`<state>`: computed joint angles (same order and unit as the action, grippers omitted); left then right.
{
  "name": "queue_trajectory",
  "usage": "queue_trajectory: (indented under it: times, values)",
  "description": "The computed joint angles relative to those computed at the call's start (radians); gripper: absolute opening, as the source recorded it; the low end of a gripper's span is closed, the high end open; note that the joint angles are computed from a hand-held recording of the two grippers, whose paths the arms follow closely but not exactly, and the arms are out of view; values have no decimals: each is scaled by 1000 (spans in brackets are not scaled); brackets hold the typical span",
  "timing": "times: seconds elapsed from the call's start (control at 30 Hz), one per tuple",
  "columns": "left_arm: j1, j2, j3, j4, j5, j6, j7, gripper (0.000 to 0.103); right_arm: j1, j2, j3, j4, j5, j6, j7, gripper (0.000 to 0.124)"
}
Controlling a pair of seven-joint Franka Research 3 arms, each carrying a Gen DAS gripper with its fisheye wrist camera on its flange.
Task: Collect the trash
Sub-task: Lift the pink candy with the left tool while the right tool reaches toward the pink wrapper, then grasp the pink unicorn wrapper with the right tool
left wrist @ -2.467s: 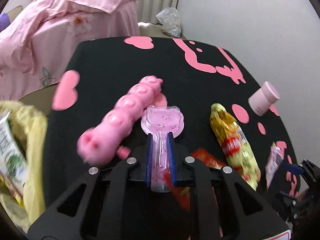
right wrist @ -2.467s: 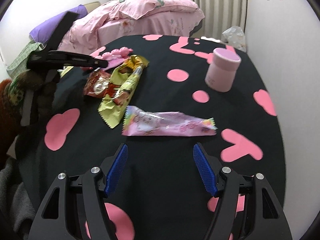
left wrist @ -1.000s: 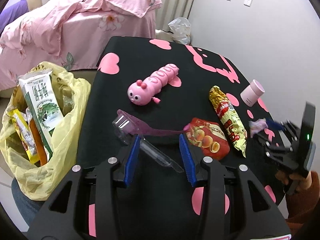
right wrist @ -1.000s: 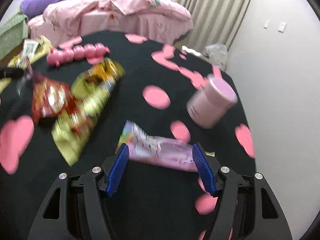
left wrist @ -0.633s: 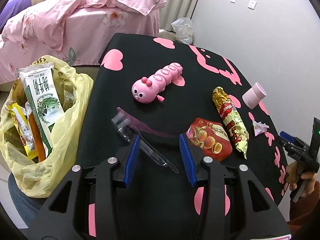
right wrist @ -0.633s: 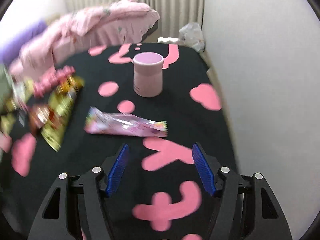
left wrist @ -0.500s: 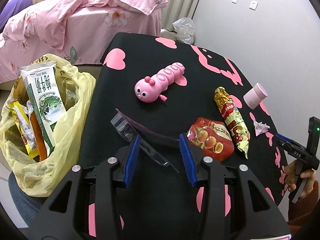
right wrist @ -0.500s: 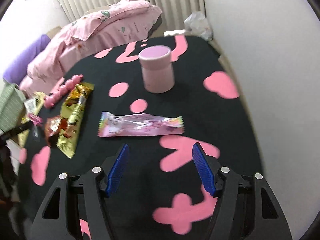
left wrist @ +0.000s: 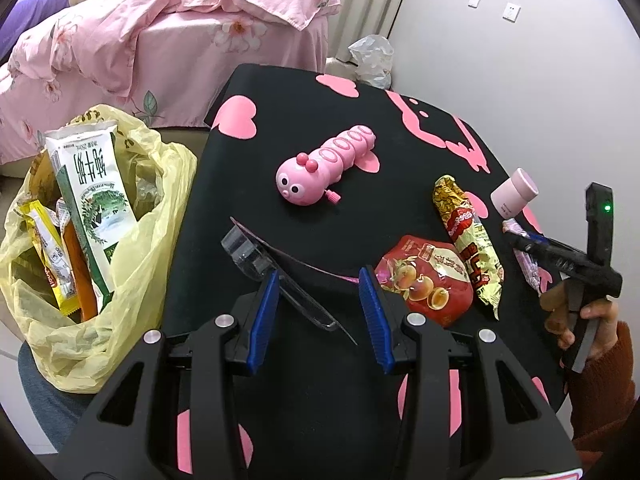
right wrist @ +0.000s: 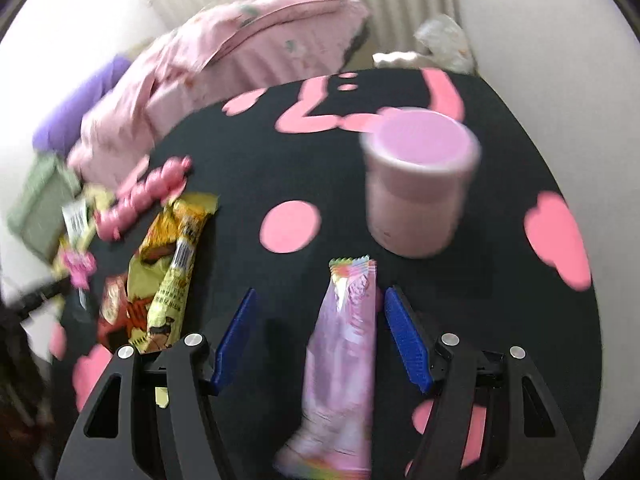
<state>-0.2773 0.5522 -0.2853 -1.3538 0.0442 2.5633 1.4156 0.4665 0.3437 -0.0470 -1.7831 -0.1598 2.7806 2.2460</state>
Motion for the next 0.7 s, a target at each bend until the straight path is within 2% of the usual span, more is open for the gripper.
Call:
queue_trajectory:
  times: [0.1, 0.17, 0.3, 0.33, 0.4, 0.53, 0.57, 0.63, 0.7]
  values:
    - [18, -27, -8, -40, -13, 42, 14, 40, 28, 1, -16, 21, -68, -57, -15, 63]
    - [26, -41, -5, -63, -18, 73, 8, 42, 86, -38, -70, -19, -198, -75, 103, 63]
    - [24, -34, 19, -63, -19, 117, -84, 48, 111, -132, -94, -143, -385, -12, 308, 63]
    - [27, -21, 17, -48, -24, 114, -100, 50, 112, -158, -96, -178, -425, 6, 364, 63]
    - [-1, 20, 48, 21, 12, 61, -159, 50, 107, -192, -91, -221, -490, 21, 455, 63]
    - [-37, 80, 75, 124, 83, -37, -202, 50, 89, -245, -52, -269, -574, -32, 569, 63]
    - [-33, 92, 66, 144, 79, -61, -200, 49, 79, -248, -39, -272, -577, -38, 571, 63]
    - [-14, 94, 41, 136, 52, -56, -186, 28, 59, -255, -10, -280, -570, -53, 567, 63]
    - [-7, 87, 30, 125, 45, -54, -163, 22, 38, -255, 19, -280, -564, -63, 552, 63]
